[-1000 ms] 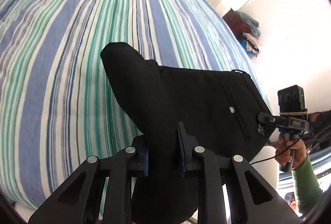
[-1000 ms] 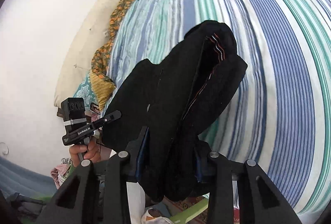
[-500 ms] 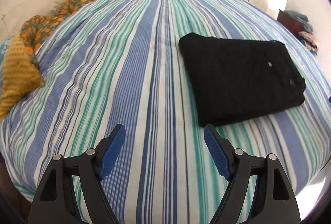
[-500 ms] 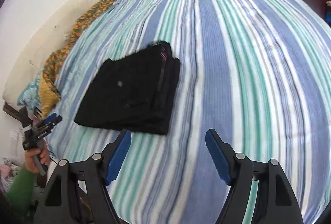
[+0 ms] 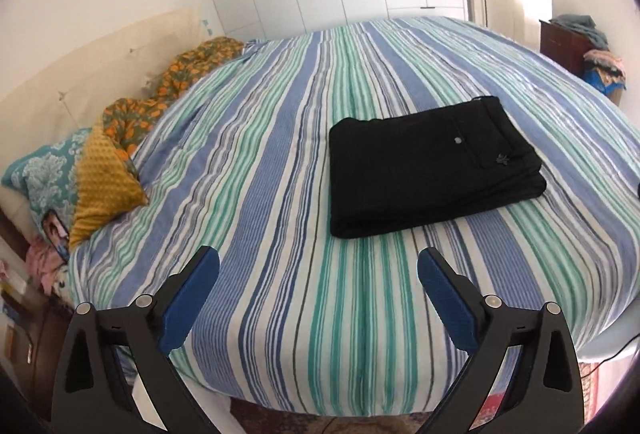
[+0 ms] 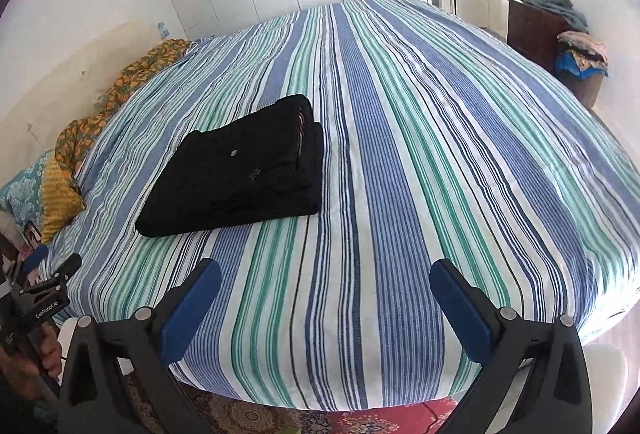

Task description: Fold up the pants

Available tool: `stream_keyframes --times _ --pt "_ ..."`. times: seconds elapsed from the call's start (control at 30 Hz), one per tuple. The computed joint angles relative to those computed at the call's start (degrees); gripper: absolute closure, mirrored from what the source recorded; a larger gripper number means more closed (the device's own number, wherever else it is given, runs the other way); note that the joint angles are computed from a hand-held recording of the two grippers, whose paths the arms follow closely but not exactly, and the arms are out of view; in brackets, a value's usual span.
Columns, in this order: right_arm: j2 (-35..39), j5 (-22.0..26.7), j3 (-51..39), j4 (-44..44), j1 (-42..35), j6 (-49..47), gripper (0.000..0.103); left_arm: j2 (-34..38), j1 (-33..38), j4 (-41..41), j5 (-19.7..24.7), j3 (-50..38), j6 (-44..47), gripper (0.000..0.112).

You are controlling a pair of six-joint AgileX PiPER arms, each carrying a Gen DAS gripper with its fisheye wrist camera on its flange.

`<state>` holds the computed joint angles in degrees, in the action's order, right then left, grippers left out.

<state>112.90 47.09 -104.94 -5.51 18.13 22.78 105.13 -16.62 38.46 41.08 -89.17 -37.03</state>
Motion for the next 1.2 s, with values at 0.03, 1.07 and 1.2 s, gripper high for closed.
stream_keyframes --times 0.03,1.07,1.2 --pt "0.22 1.26 -1.39 -2.82 1.60 1.13 0.000 -0.84 -0.10 -2.02 0.53 0.04 0.73 0.012" --pt "0.92 14.70 -13.04 -13.54 13.21 3.85 0.000 -4.89 2.40 -21.17 8.86 -5.39 14.76 0.010" --pt "0.79 15.18 -13.86 -13.96 13.64 3.97 0.000 -5.31 1.30 -17.69 8.91 -4.43 12.57 0.010"
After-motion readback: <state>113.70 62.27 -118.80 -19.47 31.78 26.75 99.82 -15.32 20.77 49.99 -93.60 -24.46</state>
